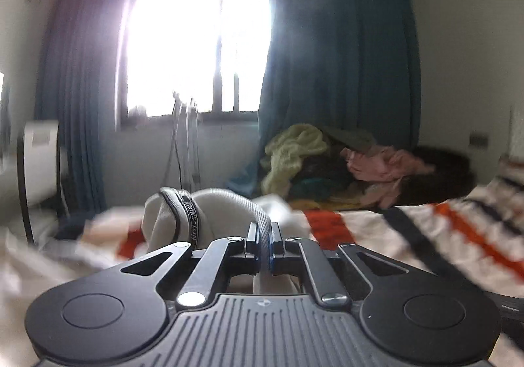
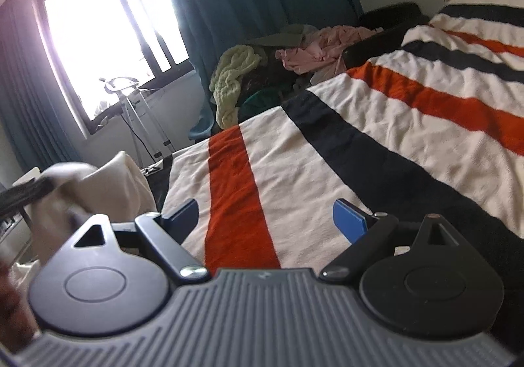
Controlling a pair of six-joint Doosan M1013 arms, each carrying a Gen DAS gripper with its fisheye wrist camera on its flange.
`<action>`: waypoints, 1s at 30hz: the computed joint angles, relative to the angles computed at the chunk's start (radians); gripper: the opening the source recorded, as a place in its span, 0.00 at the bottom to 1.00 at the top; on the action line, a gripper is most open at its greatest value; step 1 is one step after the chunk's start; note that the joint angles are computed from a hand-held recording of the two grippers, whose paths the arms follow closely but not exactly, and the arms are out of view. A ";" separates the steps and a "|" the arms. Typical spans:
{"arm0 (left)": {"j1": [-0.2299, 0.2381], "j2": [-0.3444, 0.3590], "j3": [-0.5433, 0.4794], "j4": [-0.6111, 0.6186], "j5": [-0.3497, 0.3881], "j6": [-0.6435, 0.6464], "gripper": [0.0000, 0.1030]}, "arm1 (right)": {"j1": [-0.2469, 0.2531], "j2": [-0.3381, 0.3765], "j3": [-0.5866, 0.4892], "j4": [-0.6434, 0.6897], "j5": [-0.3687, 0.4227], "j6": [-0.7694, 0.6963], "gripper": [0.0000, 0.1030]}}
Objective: Fold clothes
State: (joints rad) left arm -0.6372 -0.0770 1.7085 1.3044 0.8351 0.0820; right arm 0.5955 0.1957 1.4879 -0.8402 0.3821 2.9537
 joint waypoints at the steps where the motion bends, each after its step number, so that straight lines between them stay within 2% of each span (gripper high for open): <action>1: -0.015 -0.037 0.032 -0.028 0.007 -0.015 0.04 | 0.005 -0.004 0.005 -0.023 0.000 0.012 0.88; 3: -0.045 -0.098 0.082 -0.102 0.023 -0.019 0.04 | 0.014 -0.013 0.016 -0.059 -0.004 0.026 0.88; 6: -0.080 -0.155 0.132 -0.144 0.070 -0.056 0.04 | 0.027 -0.025 0.028 -0.049 -0.012 -0.009 0.88; 10: -0.046 -0.181 0.145 -0.288 0.009 -0.006 0.06 | 0.046 -0.036 0.036 0.045 -0.022 -0.133 0.88; 12: -0.037 -0.187 0.146 -0.298 -0.011 0.006 0.08 | 0.056 -0.040 0.038 0.105 -0.024 -0.205 0.88; 15: -0.018 -0.203 0.144 -0.359 -0.050 0.024 0.23 | 0.067 -0.051 0.044 0.203 -0.047 -0.312 0.88; 17: -0.010 -0.224 0.153 -0.391 -0.074 0.019 0.42 | 0.072 -0.060 0.050 0.259 -0.066 -0.365 0.88; 19: -0.018 -0.236 0.158 -0.375 -0.052 -0.011 0.52 | 0.071 -0.063 0.049 0.355 -0.088 -0.447 0.88; 21: -0.023 -0.237 0.155 -0.348 -0.009 -0.032 0.53 | 0.067 -0.048 0.017 0.549 -0.073 -0.651 0.88; 22: -0.021 -0.238 0.154 -0.342 0.001 -0.034 0.54 | 0.066 -0.032 -0.016 0.632 -0.045 -0.750 0.88; 26: 0.004 -0.250 0.158 -0.338 -0.001 -0.022 0.62 | 0.074 0.048 -0.168 0.736 0.052 -0.946 0.85; 30: 0.036 -0.247 0.171 -0.300 0.011 -0.031 0.63 | 0.085 0.211 -0.473 0.773 0.270 -1.063 0.83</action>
